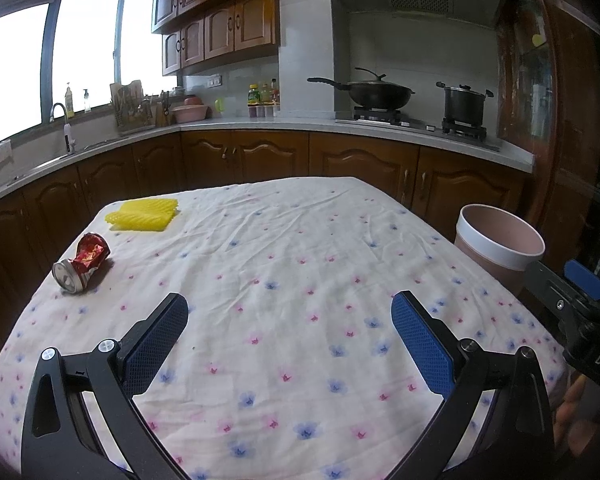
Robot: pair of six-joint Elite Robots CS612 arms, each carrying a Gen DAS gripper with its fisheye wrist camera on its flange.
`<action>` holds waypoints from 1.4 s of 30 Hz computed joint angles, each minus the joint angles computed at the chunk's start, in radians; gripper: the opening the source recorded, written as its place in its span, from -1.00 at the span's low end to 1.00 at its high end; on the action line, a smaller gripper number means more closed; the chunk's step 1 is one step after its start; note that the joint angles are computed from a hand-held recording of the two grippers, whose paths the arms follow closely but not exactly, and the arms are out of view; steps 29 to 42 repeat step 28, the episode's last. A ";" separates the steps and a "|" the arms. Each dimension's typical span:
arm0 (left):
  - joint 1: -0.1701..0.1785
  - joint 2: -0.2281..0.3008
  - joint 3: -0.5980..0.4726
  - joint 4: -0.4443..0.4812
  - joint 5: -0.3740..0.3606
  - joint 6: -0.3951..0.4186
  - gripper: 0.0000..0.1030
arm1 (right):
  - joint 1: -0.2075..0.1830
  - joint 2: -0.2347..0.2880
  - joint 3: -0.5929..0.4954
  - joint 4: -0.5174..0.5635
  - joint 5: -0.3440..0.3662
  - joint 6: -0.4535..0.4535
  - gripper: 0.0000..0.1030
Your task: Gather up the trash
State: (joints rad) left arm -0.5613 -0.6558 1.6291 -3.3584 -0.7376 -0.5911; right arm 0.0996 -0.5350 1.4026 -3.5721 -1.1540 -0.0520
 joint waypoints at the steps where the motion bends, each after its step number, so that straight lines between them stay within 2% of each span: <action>1: -0.001 0.000 0.000 0.002 0.001 -0.002 1.00 | 0.000 0.000 -0.001 0.002 0.000 -0.002 1.00; 42: 0.005 0.001 -0.011 0.004 -0.010 -0.007 1.00 | 0.003 -0.006 0.004 0.015 -0.003 -0.006 1.00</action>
